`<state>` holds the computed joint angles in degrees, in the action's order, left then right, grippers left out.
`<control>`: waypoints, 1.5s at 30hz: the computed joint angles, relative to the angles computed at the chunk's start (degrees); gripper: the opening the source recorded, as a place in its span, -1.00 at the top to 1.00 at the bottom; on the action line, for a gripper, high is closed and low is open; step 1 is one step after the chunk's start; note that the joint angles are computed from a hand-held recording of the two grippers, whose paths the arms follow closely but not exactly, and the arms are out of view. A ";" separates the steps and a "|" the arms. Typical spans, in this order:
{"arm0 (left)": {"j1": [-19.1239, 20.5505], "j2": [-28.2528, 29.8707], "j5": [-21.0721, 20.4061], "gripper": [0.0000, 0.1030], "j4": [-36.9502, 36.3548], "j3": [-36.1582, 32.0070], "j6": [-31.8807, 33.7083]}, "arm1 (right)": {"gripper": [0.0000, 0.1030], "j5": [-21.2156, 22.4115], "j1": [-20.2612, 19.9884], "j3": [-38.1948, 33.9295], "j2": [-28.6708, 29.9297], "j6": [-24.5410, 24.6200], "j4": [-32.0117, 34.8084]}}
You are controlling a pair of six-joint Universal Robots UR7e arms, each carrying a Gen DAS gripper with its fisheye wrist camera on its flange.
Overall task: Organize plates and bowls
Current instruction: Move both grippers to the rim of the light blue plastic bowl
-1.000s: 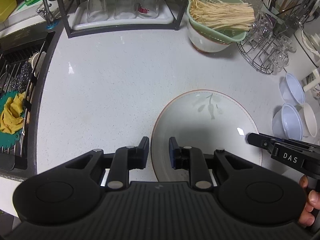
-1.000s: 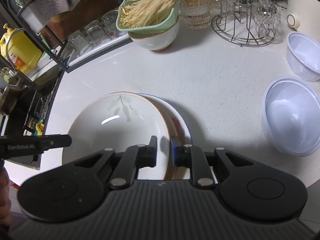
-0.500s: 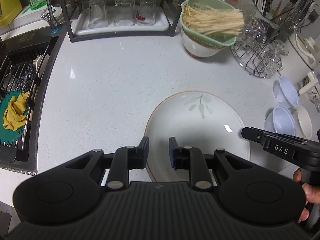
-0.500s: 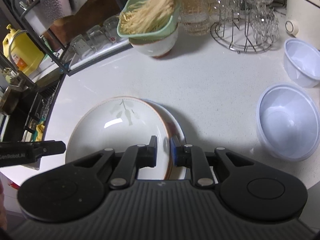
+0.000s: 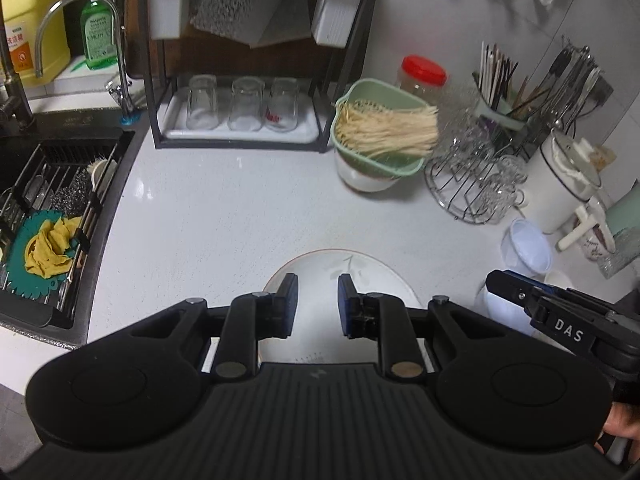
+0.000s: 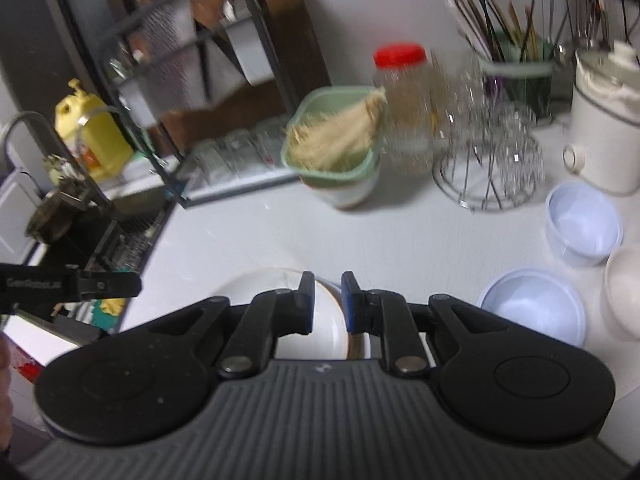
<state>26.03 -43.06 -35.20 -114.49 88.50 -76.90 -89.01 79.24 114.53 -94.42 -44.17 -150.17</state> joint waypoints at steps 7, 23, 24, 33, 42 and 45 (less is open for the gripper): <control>-3.14 0.71 1.74 0.55 4.85 -0.39 -6.02 | 0.65 5.17 -1.87 0.95 -6.22 -3.33 4.00; -2.95 5.73 0.57 0.12 -5.25 -2.51 2.37 | 0.65 7.76 -7.13 3.88 -11.31 -7.62 0.61; -2.47 6.61 0.35 -0.01 -6.34 -3.41 3.95 | 0.65 8.07 -7.62 3.84 -11.30 -7.64 0.00; 2.33 16.82 -4.16 -0.25 -20.09 -13.33 23.96 | -0.08 8.58 -11.96 0.32 -8.15 -4.92 -4.69; 7.11 26.52 -10.87 -0.24 -17.26 -27.63 30.33 | -0.06 0.24 -13.08 -6.71 -0.37 -3.94 -4.21; 8.17 28.73 -12.13 -0.24 -16.72 -30.56 31.40 | 0.00 -2.48 -13.63 -7.87 1.84 -3.56 -4.40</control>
<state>34.20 -14.34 -47.33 -131.21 57.93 -45.50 -91.49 65.60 106.66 -92.59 -47.72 -154.56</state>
